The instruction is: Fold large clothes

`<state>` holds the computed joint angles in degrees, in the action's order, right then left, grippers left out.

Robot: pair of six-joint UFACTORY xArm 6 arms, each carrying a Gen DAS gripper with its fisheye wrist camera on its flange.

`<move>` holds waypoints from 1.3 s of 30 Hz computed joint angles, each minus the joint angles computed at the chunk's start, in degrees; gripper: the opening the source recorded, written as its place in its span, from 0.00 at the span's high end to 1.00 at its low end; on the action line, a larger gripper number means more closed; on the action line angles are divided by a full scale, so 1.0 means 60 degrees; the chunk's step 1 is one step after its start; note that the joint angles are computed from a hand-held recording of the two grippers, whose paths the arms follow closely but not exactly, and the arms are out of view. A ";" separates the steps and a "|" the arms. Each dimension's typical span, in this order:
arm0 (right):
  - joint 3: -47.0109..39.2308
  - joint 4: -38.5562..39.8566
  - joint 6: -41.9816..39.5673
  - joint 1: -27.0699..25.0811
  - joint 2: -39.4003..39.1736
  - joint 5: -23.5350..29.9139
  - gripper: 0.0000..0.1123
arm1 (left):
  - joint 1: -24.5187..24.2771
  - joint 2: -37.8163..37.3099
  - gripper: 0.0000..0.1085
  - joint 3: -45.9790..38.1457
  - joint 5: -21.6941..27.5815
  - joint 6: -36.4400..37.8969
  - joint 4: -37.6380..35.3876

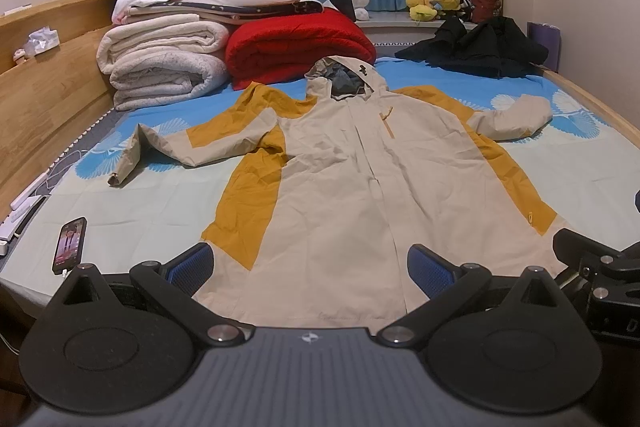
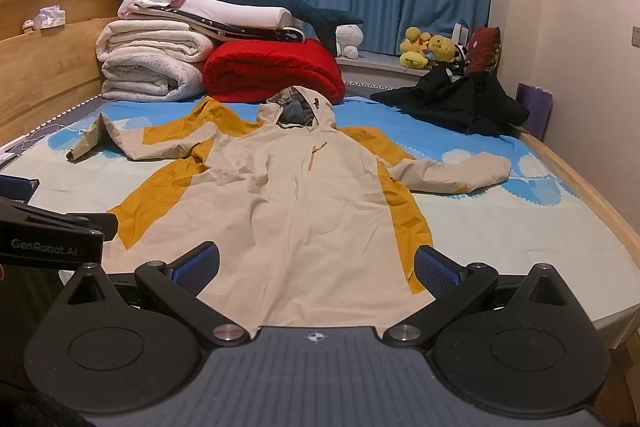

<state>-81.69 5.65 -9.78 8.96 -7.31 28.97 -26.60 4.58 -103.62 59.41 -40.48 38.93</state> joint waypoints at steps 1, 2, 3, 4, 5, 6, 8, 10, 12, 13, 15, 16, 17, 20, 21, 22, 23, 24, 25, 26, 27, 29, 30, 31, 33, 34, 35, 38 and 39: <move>-0.0008 -0.0026 0.0029 0.0001 0.0010 0.0008 0.09 | 0.0029 -0.0054 0.05 0.0087 -0.0056 0.0001 -0.0004; 0.0011 -0.0010 0.0021 -0.0004 0.0028 -0.0017 0.09 | 0.0039 -0.0066 0.05 0.0107 -0.0071 0.0006 0.0001; 0.0011 -0.0002 0.0025 -0.0002 0.0036 -0.0008 0.09 | 0.0026 -0.0045 0.05 0.0063 -0.0036 0.0011 -0.0006; 0.0021 -0.0010 0.0022 -0.0003 0.0037 -0.0018 0.09 | 0.0023 -0.0049 0.05 0.0070 -0.0039 0.0003 0.0000; 0.0028 -0.0021 0.0025 0.0000 0.0035 -0.0023 0.09 | 0.0032 -0.0062 0.05 0.0089 -0.0054 0.0001 -0.0005; 0.0033 -0.0004 0.0013 0.0003 0.0035 -0.0032 0.09 | 0.0022 -0.0046 0.05 0.0067 -0.0038 0.0006 0.0000; 0.0034 -0.0007 0.0011 0.0007 0.0036 -0.0038 0.09 | 0.0023 -0.0045 0.05 0.0065 -0.0031 0.0008 -0.0005; 0.0044 0.0004 0.0007 0.0013 0.0039 -0.0040 0.09 | 0.0014 -0.0052 0.05 0.0084 -0.0043 -0.0007 0.0019; 0.0045 0.0019 0.0001 0.0010 0.0041 -0.0029 0.09 | 0.0012 -0.0046 0.05 0.0079 -0.0037 0.0000 0.0009; 0.0067 0.0013 0.0008 0.0016 0.0026 -0.0029 0.09 | 0.0023 -0.0071 0.05 0.0113 -0.0051 0.0008 -0.0005; 0.0100 0.0009 0.0026 0.0024 0.0012 -0.0044 0.09 | 0.0044 -0.0138 0.05 0.0225 -0.0101 -0.0011 0.0001; 0.0113 -0.0026 0.0049 0.0033 0.0012 -0.0064 0.09 | 0.0043 -0.0138 0.05 0.0227 -0.0100 -0.0009 -0.0004; 0.0090 0.0012 0.0012 0.0023 0.0019 -0.0042 0.09 | 0.0050 -0.0152 0.05 0.0245 -0.0102 0.0010 -0.0027; 0.0099 -0.0029 0.0050 0.0030 0.0017 -0.0043 0.09 | 0.0071 -0.0291 0.05 0.0473 -0.0179 -0.0015 -0.0024; 0.0095 -0.0019 0.0051 0.0026 0.0038 -0.0034 0.09 | 0.0067 -0.0311 0.05 0.0522 -0.0194 -0.0032 -0.0012; 0.0104 -0.0024 0.0072 0.0033 0.0037 -0.0024 0.09 | 0.0070 -0.0335 0.05 0.0562 -0.0202 -0.0033 -0.0012; 0.0114 -0.0014 0.0065 0.0030 0.0042 -0.0023 0.09 | 0.0074 -0.0367 0.05 0.0615 -0.0216 -0.0039 -0.0011; 0.0113 -0.0022 0.0072 0.0032 0.0050 -0.0019 0.09 | 0.0082 -0.0304 0.05 0.0557 -0.0209 -0.0022 -0.0027; 0.0101 -0.0023 0.0071 0.0034 0.0065 -0.0007 0.09 | 0.0089 -0.0280 0.05 0.0551 -0.0217 -0.0027 -0.0031; 0.0057 0.0048 -0.0005 0.0006 0.0105 0.0015 0.09 | 0.0098 -0.0301 0.05 0.0587 -0.0230 -0.0031 -0.0036; 0.0068 0.0063 -0.0019 0.0010 0.0106 0.0013 0.09 | 0.0104 -0.0267 0.05 0.0555 -0.0220 -0.0026 -0.0046; 0.0080 0.0046 -0.0014 0.0016 0.0105 0.0022 0.09 | 0.0114 -0.0257 0.05 0.0561 -0.0228 -0.0024 -0.0061; 0.0078 0.0071 -0.0035 0.0012 0.0107 0.0035 0.09 | 0.0110 -0.0254 0.05 0.0553 -0.0213 -0.0022 -0.0069; 0.0083 0.0083 -0.0050 0.0012 0.0110 0.0038 0.09 | 0.0112 -0.0258 0.05 0.0559 -0.0215 -0.0023 -0.0077; 0.0086 0.0076 -0.0051 0.0014 0.0097 0.0054 0.09 | 0.0109 -0.0257 0.05 0.0565 -0.0218 -0.0034 -0.0064; 0.0082 0.0071 -0.0041 0.0015 0.0098 0.0054 0.09 | 0.0112 -0.0265 0.05 0.0586 -0.0231 -0.0041 -0.0061; 0.0099 0.0061 -0.0032 0.0018 0.0094 0.0046 0.09 | 0.0110 -0.0257 0.05 0.0566 -0.0221 -0.0024 -0.0069; 0.0089 0.0042 -0.0013 0.0021 0.0097 0.0046 0.09 | 0.0112 -0.0275 0.05 0.0611 -0.0242 -0.0028 -0.0070; 0.0084 0.0061 -0.0034 0.0020 0.0100 0.0053 0.09 | 0.0111 -0.0262 0.05 0.0584 -0.0231 -0.0025 -0.0070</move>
<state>-81.19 6.01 -9.99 9.08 -6.71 29.29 -25.93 3.01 -100.11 58.03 -40.62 38.50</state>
